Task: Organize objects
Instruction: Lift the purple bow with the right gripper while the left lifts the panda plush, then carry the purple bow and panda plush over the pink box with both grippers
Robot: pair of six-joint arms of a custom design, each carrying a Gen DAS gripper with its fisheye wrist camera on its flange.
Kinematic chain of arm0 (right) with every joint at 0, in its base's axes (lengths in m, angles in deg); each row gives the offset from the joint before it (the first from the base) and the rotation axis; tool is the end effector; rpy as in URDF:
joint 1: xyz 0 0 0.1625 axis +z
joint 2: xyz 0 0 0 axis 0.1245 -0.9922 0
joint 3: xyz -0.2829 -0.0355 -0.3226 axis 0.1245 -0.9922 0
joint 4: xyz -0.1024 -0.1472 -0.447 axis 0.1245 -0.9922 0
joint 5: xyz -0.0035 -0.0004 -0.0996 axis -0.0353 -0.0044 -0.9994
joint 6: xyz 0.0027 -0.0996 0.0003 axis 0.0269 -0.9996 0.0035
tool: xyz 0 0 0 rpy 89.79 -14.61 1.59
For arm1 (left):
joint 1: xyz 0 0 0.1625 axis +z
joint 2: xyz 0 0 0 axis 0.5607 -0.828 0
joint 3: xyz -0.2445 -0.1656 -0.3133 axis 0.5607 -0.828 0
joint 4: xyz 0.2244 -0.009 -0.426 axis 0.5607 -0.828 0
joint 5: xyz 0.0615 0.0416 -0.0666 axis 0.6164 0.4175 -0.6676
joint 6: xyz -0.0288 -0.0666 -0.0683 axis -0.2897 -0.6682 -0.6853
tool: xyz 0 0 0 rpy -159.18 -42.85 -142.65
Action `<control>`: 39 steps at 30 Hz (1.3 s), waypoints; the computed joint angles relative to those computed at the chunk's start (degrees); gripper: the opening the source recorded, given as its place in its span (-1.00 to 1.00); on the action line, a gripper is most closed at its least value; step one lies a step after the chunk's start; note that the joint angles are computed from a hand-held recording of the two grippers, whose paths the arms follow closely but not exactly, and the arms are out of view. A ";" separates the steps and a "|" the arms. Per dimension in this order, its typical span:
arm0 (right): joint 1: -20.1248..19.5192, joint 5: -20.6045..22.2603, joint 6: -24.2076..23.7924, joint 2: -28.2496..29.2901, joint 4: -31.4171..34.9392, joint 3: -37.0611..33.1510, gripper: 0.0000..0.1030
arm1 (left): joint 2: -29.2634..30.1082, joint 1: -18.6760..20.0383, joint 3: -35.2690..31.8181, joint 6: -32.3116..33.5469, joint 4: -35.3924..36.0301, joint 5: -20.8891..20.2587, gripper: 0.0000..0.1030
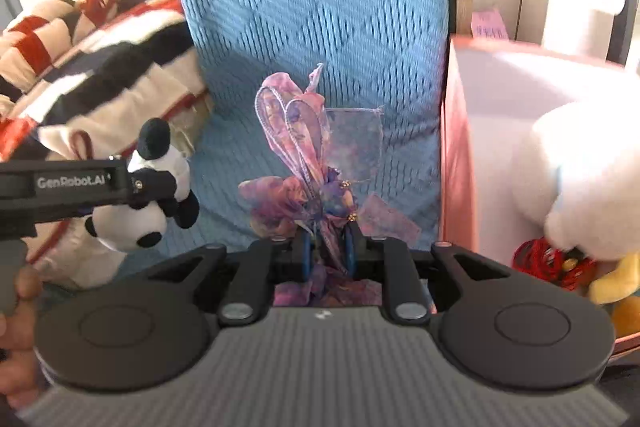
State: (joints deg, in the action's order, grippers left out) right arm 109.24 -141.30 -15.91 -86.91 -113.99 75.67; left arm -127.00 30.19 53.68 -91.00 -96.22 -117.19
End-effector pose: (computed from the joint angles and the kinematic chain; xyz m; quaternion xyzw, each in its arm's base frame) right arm 0.3506 -0.5670 0.0197 0.0730 -0.8790 0.3725 0.2885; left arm -0.0626 -0.5844 0.2781 0.0832 0.9060 -0.3292 0.2527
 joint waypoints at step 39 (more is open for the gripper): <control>-0.23 -8.23 -7.73 -27.72 -9.04 15.67 -0.60 | 9.94 -17.23 -7.74 -5.73 -1.33 -1.89 0.18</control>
